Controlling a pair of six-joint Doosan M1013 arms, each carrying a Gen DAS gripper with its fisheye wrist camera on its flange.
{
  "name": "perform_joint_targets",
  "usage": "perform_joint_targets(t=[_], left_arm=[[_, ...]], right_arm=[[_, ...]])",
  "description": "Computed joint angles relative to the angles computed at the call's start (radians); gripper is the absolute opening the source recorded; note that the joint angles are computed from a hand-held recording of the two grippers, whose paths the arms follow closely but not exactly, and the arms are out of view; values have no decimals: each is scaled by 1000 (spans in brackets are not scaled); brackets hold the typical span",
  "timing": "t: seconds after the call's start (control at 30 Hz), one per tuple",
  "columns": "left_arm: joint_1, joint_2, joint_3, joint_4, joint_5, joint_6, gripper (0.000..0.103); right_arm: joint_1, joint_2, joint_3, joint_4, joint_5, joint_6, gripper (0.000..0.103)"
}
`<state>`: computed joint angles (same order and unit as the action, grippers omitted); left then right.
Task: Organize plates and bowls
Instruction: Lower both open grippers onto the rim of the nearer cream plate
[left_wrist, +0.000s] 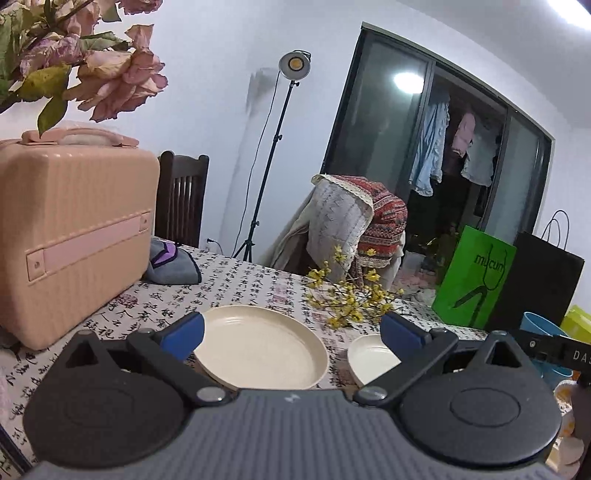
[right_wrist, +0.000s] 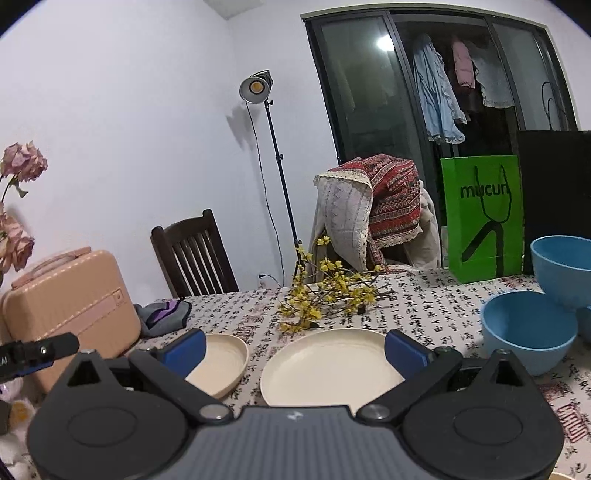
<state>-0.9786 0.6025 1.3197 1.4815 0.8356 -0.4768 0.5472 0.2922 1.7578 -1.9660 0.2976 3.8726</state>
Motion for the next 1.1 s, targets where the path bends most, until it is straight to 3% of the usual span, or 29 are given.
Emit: perform_joint_targets(t=[0.57,1.1], left_arm=[[52,30,-73,-85,-2,130,103],[118,76,-135,-199,-25,167,103]], right_arm=[[-5,106,-144,316,-66,-269,103],[17,202,-266,596,-46,-552,103]])
